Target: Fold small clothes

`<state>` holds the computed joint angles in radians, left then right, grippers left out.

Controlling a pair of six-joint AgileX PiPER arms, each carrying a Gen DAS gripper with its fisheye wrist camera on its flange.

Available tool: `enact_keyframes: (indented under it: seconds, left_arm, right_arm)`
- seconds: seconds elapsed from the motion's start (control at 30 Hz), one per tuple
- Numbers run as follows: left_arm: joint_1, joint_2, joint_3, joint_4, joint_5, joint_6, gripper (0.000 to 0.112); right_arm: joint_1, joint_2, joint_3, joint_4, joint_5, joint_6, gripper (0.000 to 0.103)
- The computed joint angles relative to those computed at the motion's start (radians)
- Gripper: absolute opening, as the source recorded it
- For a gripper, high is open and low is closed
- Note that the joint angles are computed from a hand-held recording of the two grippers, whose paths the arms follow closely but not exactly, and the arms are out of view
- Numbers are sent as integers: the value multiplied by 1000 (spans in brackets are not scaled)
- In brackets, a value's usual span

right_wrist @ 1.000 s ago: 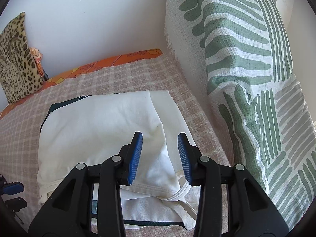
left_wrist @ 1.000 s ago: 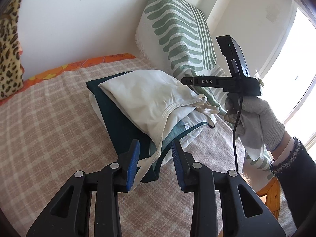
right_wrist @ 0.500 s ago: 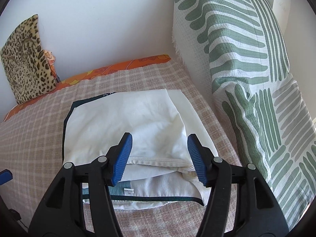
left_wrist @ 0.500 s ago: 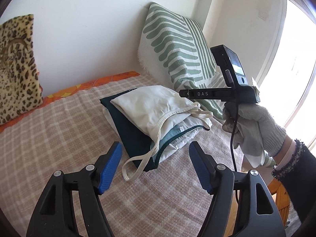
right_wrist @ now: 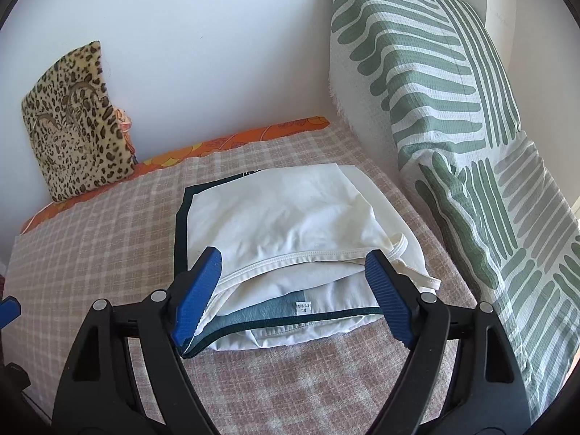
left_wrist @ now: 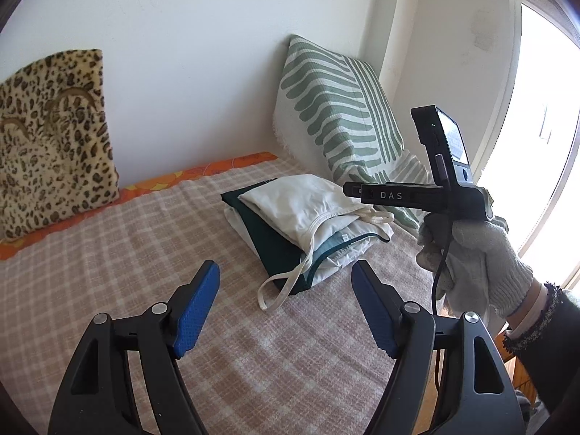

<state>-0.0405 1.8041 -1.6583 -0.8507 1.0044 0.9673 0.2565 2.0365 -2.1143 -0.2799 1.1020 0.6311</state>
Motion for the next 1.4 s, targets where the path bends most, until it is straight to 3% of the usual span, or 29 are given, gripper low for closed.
enact_keyframes:
  seconds: [0.13,0.2,0.37,0.73,0.93,1.1,1.4]
  left_arm:
    - [57,-53,57,-41,7,58,76]
    - [88,-75,79,-54,11,78,82]
    - [172,-118,125,-92,49,126,82]
    - [303,-171,238,-161,91,309,83]
    - [320,-182,281,-175,38,313,88]
    - [322,-198,306,-167,-33,304,100]
    - [335,-212,310,-167,-71,299,102]
  right_arm:
    - [70,-55,61,-82,-14,102,90]
    - [109,-69,65,-118,1,135,92]
    - [208,-91,79,-207,41,229,96]
    - [376,-124,160,-356,57,450,97]
    - [413,-116,172,-398,38,511,97]
    - [440,-92,156,-445,53,512,98]
    - [459,-94,177,-492,49,569,103]
